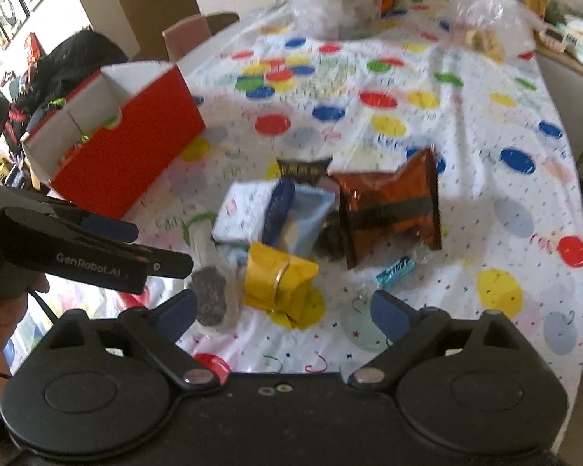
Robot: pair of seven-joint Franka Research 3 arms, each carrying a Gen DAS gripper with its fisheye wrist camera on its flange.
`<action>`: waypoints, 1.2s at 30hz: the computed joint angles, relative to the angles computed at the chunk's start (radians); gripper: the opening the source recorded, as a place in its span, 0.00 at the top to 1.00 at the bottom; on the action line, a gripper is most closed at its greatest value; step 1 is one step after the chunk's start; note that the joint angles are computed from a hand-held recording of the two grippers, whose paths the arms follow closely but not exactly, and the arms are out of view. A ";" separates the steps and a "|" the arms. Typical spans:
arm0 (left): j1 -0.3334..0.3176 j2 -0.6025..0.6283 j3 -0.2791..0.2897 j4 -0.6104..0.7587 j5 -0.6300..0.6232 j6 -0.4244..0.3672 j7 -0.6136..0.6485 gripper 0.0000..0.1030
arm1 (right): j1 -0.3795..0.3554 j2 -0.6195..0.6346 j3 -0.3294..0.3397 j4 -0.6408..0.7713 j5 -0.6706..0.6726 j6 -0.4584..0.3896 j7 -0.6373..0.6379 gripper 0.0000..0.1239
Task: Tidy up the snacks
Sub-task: 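Grasp the clear-wrapped dark snack with left tool while right tool grasps yellow packet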
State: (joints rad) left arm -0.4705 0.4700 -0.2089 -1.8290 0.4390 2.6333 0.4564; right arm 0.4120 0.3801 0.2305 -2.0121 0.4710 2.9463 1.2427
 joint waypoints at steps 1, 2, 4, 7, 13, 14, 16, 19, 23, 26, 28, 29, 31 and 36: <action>-0.005 0.012 0.001 0.017 -0.008 -0.018 -0.012 0.21 | -0.008 0.006 0.006 0.005 0.004 -0.011 -0.011 0.24; -0.014 0.025 0.004 0.038 -0.009 -0.043 -0.025 0.21 | -0.016 0.011 0.011 0.009 0.009 -0.019 -0.024 0.25; -0.030 0.046 0.010 0.072 -0.005 -0.075 -0.047 0.22 | -0.023 0.018 0.013 0.014 0.011 -0.036 -0.042 0.26; -0.050 0.082 0.011 0.132 -0.008 -0.140 -0.077 0.22 | -0.038 0.017 0.019 0.015 0.026 -0.052 -0.079 0.27; -0.079 0.122 0.017 0.198 0.010 -0.211 -0.112 0.28 | -0.059 0.009 0.016 0.006 0.063 -0.071 -0.133 0.28; -0.081 0.124 0.017 0.204 0.013 -0.216 -0.114 0.29 | -0.060 0.010 0.014 0.007 0.067 -0.074 -0.139 0.29; -0.084 0.126 0.017 0.209 0.019 -0.217 -0.119 0.37 | -0.062 0.014 0.012 0.011 0.074 -0.077 -0.150 0.29; -0.084 0.122 0.014 0.205 0.026 -0.210 -0.116 0.47 | -0.067 0.023 0.018 0.022 0.092 -0.084 -0.171 0.30; -0.077 0.098 0.016 0.160 0.039 -0.167 -0.129 0.52 | -0.065 0.040 0.022 0.042 0.103 -0.097 -0.192 0.33; -0.055 0.069 0.009 0.102 0.033 -0.094 -0.131 0.60 | -0.044 0.054 0.008 0.058 0.091 -0.091 -0.174 0.33; -0.052 0.058 0.010 0.083 0.033 -0.089 -0.134 0.61 | -0.036 0.064 0.007 0.067 0.085 -0.083 -0.163 0.34; -0.048 0.050 0.010 0.069 0.032 -0.077 -0.136 0.61 | -0.036 0.070 0.009 0.075 0.086 -0.083 -0.159 0.35; -0.041 0.035 0.010 0.045 0.028 -0.065 -0.143 0.62 | -0.030 0.082 0.009 0.088 0.083 -0.084 -0.143 0.37; -0.029 -0.005 0.010 -0.013 0.025 -0.053 -0.169 0.62 | -0.017 0.121 0.007 0.132 0.079 -0.098 -0.079 0.40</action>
State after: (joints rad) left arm -0.4994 0.4648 -0.1985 -1.8423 0.4641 2.5808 0.2874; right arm 0.3950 0.5009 0.2375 -1.8806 0.5504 2.8482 1.1635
